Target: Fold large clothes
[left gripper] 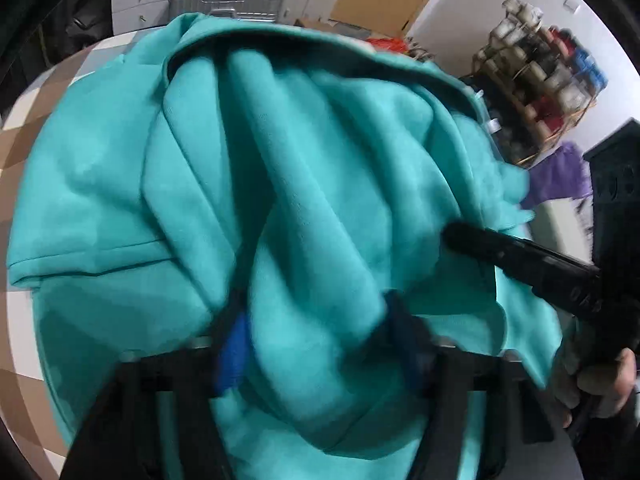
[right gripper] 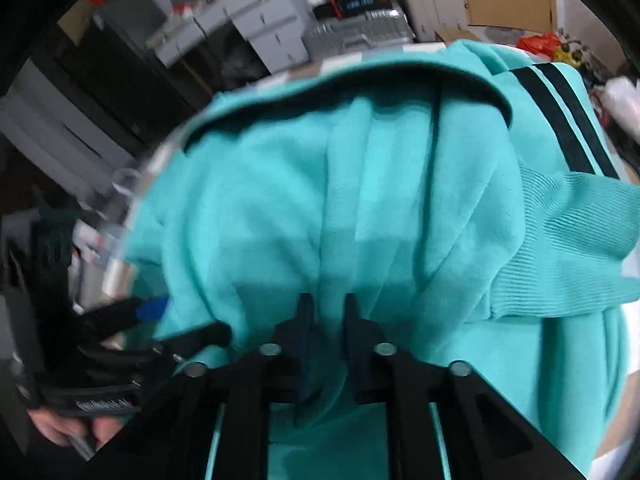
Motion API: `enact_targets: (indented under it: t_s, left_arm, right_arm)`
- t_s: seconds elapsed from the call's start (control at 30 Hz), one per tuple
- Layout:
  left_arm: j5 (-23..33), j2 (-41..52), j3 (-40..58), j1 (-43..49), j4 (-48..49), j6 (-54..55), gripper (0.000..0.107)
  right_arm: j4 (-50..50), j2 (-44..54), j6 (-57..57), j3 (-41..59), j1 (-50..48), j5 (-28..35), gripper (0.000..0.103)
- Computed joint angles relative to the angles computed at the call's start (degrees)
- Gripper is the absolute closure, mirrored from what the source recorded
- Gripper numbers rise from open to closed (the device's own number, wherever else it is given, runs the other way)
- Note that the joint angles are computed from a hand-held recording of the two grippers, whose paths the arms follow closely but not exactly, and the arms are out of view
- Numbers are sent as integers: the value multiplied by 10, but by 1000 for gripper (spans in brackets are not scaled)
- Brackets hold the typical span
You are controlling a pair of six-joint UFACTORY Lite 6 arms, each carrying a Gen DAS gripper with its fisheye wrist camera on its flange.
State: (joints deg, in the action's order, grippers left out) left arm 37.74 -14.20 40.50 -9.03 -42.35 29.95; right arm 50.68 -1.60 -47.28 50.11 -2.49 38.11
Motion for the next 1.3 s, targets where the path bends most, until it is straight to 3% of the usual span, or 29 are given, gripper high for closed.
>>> enact_targets:
  t_s: [0.07, 0.2, 0.3, 0.4, 0.5, 0.6, 0.7, 0.77, 0.9, 0.97, 1.1, 1.2, 1.3]
  left_arm:
    - [62, -13, 15, 57, -81, 79, 92]
    - [130, -90, -2, 103, -177, 159, 93]
    - [72, -93, -46, 47, -159, 116, 93]
    - [-45, -66, -93, -40, -96, 57, 93]
    - [-89, -111, -154, -43, -140, 105, 91]
    - [-44, -154, -148, -20, -69, 34, 90]
    - [-7, -198, -155, 19, -75, 52, 90]
    - [-41, -169, -151, 1, -106, 79, 90]
    - [-42, -126, -144, -1, -142, 102, 90]
    - [-17, -130, -148, 23, -142, 108, 89]
    - [31, -163, -142, 43, -107, 78, 89]
    - [63, -217, -140, 57, -97, 67, 89]
    - [132, -214, -132, 94, -156, 135, 89]
  right_arm:
    - [60, -30, -51, 4, -52, 66, 96]
    - [104, -89, -83, 44, -114, 127, 96]
    - [60, -100, -48, 68, -113, 106, 96]
    - [-58, -104, 12, 34, -72, 30, 96]
    - [-144, -74, 66, -29, -32, -45, 96]
    - [-109, -83, 9, -76, -36, -71, 93]
    - [-108, -118, 9, -65, -74, -3, 92]
    - [-86, -172, -15, -75, -92, 20, 92]
    - [-30, -247, -69, -102, -106, 108, 92]
    - [-47, -256, -41, -123, -55, 87, 92]
    - [-135, -233, 64, -196, 49, -32, 95]
    - [-123, -245, 55, -189, 19, 0, 95]
    - [-126, -285, 62, -172, 1, 42, 95]
